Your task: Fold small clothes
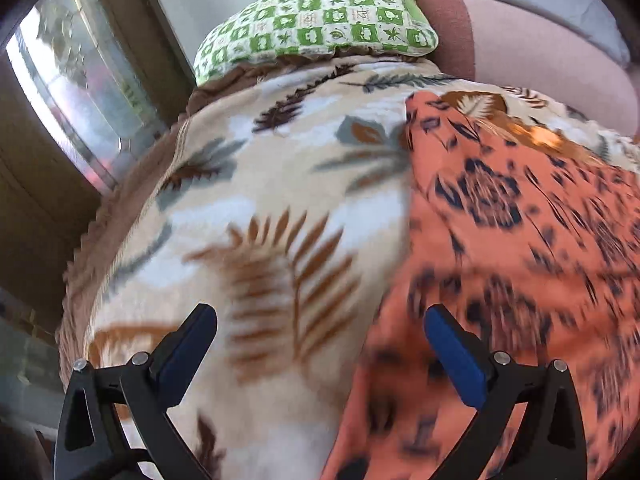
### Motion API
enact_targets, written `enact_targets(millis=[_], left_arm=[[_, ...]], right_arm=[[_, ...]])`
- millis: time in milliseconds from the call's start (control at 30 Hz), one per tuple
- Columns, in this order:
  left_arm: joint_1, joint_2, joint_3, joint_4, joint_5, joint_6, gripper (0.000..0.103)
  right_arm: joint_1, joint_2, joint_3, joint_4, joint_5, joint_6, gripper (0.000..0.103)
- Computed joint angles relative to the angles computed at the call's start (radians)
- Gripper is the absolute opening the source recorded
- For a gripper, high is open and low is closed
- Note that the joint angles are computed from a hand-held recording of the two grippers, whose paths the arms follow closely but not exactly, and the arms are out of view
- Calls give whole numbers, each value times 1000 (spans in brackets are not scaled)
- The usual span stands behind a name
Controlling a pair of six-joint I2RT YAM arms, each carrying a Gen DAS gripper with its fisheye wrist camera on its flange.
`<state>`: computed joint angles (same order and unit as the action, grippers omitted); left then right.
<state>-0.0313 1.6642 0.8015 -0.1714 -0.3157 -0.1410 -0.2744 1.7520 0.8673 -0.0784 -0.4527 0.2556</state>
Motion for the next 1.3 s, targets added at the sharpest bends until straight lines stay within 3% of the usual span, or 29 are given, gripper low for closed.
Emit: enact_targets(millis=[33,133,233,367,467,567,700,833,900,1033,1133,1300], left_arm=[[20,-67,-66,-4,32,4,103],[80,-249,-221,-54,123,31,103],[124,-424,-330,-145,172,71,103],[186,-586,-401,-279,254,119,103],[226,-627,-407,-358,329,117,103],[236,-626,-408,-394,359,101,103],[314,-529,-409,-364,404,108,101],[422,-396,-394,-332,497,143,68],[450,-357,-399,-321,536,167,62],[414,-398,-440,-299,507,183,62],[357,-434,-464,-303,507,162,54],[253,-465,-492,-294,446,120,46]], right_arm=[[-34,-64,-51,-23,-30,-36,69],[-160,-226,-152,-169,-112,-204,69],[-313,-334,-175,-394,-152,-415,69],[-536,-309,-125,-689,-234,-691,69],[-614,-231,-107,-784,-219,-811,69],[-628,-182,-143,-778,-187,-836,69],[-558,-106,-189,-681,-134,-748,69],[-499,-31,-226,-572,-83,-661,69],[-475,-32,-258,-527,-71,-649,71],[-451,-76,-287,-533,-62,-682,67],[-420,-117,-317,-528,-39,-698,59],[-400,-131,-338,-507,-27,-691,58]])
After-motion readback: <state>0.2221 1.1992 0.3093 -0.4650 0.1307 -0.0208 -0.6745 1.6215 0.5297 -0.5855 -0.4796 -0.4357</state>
